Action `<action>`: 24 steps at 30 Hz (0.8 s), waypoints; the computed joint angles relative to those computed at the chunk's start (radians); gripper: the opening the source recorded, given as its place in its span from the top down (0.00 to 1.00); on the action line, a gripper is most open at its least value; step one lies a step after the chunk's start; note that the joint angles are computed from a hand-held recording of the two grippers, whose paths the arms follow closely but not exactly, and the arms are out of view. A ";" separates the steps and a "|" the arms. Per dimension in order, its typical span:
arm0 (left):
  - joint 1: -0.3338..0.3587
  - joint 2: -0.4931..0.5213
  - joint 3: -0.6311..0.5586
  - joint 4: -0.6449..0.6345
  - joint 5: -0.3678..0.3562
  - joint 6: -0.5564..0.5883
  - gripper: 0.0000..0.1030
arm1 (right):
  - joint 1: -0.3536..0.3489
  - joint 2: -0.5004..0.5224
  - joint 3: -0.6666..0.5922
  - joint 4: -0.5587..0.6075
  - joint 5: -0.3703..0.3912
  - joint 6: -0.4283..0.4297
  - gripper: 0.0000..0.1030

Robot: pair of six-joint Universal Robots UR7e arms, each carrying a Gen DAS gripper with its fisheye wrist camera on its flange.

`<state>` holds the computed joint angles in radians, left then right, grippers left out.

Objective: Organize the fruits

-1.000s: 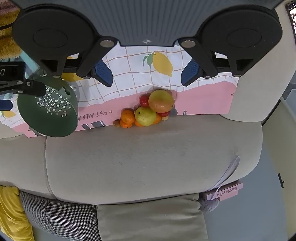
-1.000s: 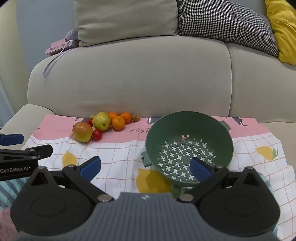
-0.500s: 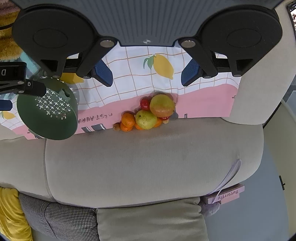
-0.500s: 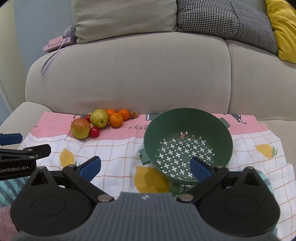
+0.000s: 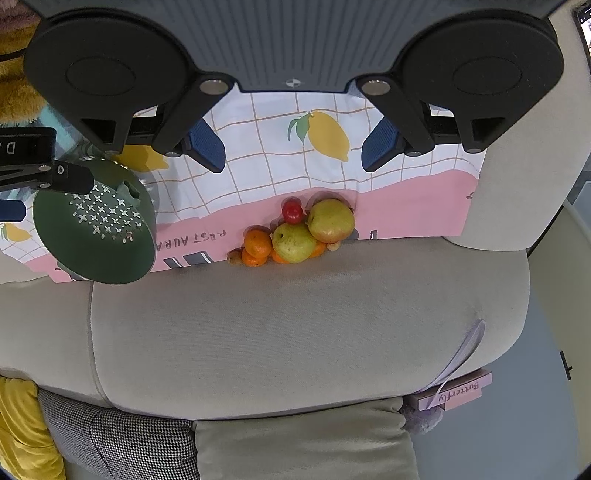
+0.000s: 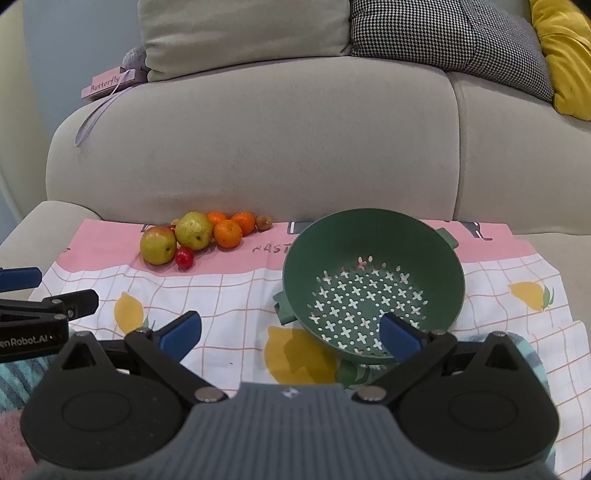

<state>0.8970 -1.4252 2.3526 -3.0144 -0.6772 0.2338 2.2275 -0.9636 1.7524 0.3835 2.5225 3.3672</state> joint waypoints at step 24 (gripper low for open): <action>0.002 -0.007 0.001 0.008 0.000 -0.007 0.05 | -0.002 0.013 -0.005 0.016 -0.001 0.015 0.04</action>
<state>0.8995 -1.4324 2.3539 -3.0068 -0.6775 0.2264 2.2259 -0.9506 1.7476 0.3995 2.5215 3.3824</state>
